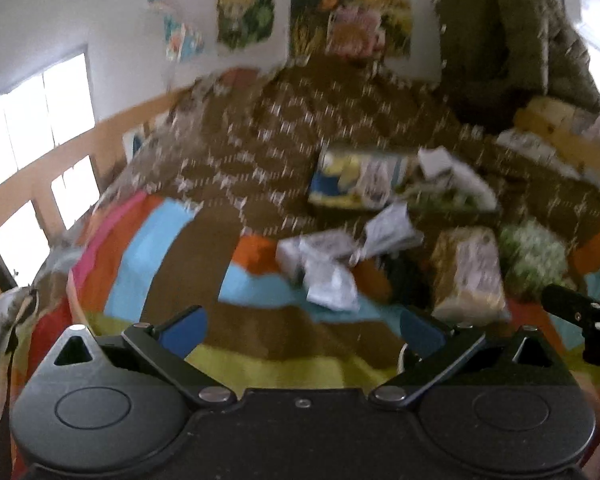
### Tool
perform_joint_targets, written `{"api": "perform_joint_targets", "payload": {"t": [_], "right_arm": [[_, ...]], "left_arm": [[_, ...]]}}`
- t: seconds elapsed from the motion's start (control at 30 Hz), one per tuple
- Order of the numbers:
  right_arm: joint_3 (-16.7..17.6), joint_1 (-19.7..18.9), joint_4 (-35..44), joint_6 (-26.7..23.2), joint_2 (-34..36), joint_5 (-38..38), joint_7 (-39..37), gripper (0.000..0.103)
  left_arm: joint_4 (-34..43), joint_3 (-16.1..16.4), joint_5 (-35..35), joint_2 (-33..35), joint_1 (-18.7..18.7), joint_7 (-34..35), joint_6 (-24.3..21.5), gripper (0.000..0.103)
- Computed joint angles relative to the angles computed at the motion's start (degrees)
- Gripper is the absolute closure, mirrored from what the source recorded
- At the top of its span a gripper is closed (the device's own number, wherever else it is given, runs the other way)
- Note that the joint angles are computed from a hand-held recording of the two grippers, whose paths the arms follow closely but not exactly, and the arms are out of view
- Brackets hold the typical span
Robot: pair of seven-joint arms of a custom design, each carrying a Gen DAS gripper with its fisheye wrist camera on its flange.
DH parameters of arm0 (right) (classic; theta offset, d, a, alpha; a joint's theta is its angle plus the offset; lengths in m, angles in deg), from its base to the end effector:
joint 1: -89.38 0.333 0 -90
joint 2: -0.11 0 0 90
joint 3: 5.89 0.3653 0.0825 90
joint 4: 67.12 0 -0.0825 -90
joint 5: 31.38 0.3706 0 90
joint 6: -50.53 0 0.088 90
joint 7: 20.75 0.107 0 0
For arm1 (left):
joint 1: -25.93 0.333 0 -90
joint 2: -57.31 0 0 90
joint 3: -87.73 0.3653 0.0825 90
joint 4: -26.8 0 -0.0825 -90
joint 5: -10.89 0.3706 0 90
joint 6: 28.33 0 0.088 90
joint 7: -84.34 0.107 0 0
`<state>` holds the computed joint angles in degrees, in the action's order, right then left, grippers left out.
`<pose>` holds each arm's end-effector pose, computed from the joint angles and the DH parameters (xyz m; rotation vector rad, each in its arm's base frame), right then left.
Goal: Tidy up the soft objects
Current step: 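Move both open tools back toward the remaining loose items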
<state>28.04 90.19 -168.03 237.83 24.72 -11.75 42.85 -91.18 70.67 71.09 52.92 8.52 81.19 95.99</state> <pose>0.6335 0.3008 0.5375 -1.7597 1.0358 -0.5262 0.4631 -0.2828 0.5588 -1.9204 1.1797 -0.5489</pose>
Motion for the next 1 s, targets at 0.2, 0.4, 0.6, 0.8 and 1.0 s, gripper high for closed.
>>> {"api": "perform_joint_targets", "payload": {"t": [0.2,0.4,0.6,0.8,1.0], "right_arm": [[-11.6,10.1,0.5,-8.0,-2.3,-1.0,-0.7,0.0],[-19.0,17.3,3.6,-14.1,-1.2,0.4,0.6,0.0],[-19.6,17.3,4.8,-16.2,-0.4,4.7,-1.3,0.0],[-20.8,18.2,11.6,-19.4,4.2,5.6,-2.5,0.0],[-21.5,19.6,12.7,-16.8,5.3,5.3,-3.3,0.0]], "left_arm": [[0.4,0.8,-5.0,1.0,0.3,3.2,0.3,0.001],[2.0,1.0,-7.8,2.7,0.1,5.5,-1.4,0.001],[2.8,1.8,-9.8,3.6,0.3,6.5,-1.4,0.001],[3.4,2.5,-9.9,4.7,0.6,6.2,-1.3,0.001],[3.7,3.1,-10.1,5.5,1.0,6.8,-0.3,0.001]]}}
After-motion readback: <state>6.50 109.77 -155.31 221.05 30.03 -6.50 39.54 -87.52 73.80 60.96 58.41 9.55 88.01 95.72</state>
